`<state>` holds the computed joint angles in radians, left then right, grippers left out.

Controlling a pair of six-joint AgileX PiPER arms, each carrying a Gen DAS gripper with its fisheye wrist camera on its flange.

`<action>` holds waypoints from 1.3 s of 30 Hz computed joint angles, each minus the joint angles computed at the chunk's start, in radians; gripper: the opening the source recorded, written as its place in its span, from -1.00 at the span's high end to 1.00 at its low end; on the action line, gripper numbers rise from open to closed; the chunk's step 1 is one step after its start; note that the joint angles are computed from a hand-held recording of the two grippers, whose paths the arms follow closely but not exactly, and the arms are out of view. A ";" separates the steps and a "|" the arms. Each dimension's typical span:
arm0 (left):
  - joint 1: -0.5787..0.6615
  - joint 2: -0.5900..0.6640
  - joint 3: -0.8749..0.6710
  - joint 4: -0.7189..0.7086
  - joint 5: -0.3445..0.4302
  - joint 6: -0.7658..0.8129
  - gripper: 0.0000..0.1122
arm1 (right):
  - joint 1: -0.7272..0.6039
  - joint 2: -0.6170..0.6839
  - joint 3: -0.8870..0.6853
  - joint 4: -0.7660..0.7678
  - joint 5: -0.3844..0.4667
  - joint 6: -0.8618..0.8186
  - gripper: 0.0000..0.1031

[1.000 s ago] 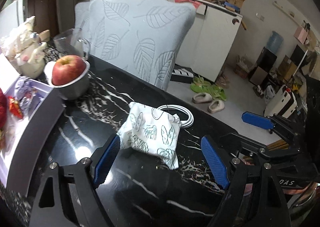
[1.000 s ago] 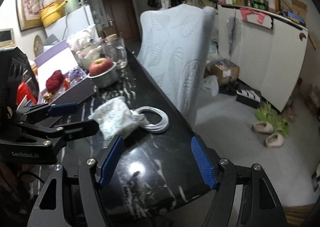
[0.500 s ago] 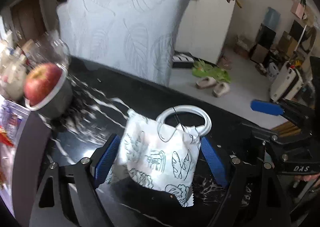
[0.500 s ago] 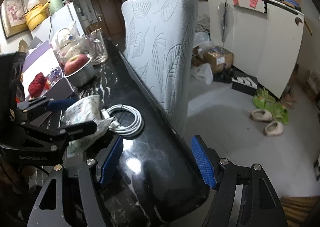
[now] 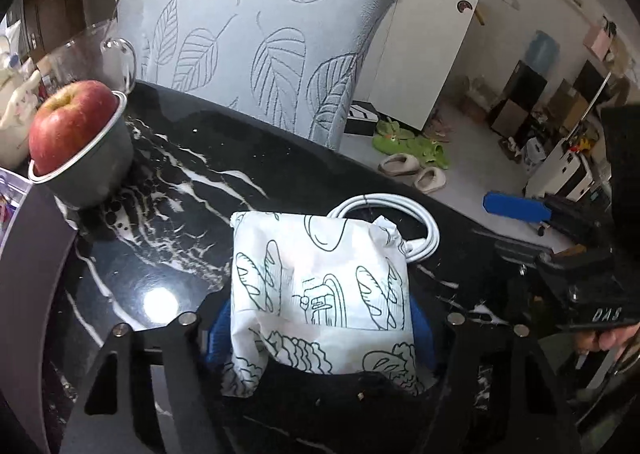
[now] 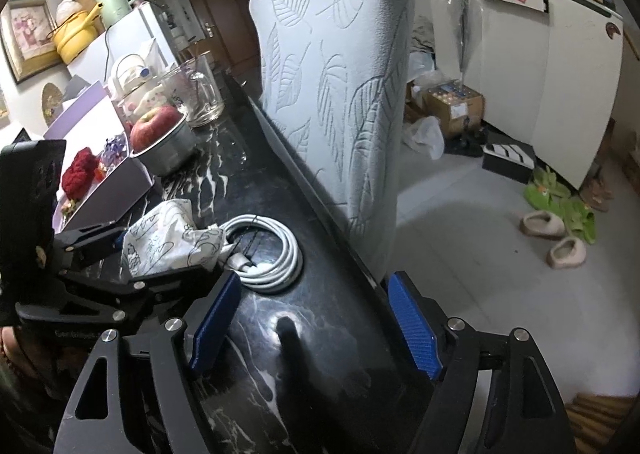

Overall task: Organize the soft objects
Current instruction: 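Grasp the coiled white cable with the right tool while the left tool holds the pouch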

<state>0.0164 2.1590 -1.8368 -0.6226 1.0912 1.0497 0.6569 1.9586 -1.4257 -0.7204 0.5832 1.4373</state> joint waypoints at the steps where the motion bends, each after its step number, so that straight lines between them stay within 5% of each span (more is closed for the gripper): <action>1: 0.000 -0.008 0.013 0.005 -0.014 0.007 -0.24 | -0.003 0.007 -0.010 0.009 -0.005 -0.015 -0.49; 17: 0.130 -0.076 0.115 0.058 -0.040 -0.019 -0.24 | 0.004 0.225 -0.352 0.139 0.080 -0.257 -0.82; 24: 0.180 -0.097 0.159 0.052 -0.060 -0.004 -0.24 | 0.019 0.365 -0.602 0.152 0.280 -0.343 -0.81; 25: 0.186 -0.100 0.165 0.049 -0.061 0.002 -0.24 | 0.024 0.394 -0.655 0.151 0.327 -0.372 -0.80; 28: 0.195 -0.105 0.174 0.044 -0.066 0.008 -0.24 | 0.040 0.432 -0.725 0.131 0.391 -0.421 -0.31; 39: 0.253 -0.190 0.305 0.008 -0.105 0.065 -0.24 | 0.101 0.357 -0.595 0.137 0.322 -0.377 -0.25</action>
<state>0.2698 1.9687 -1.5320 -0.6143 0.9862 1.1151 0.7579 2.3160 -2.0203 -0.5834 0.9056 1.0600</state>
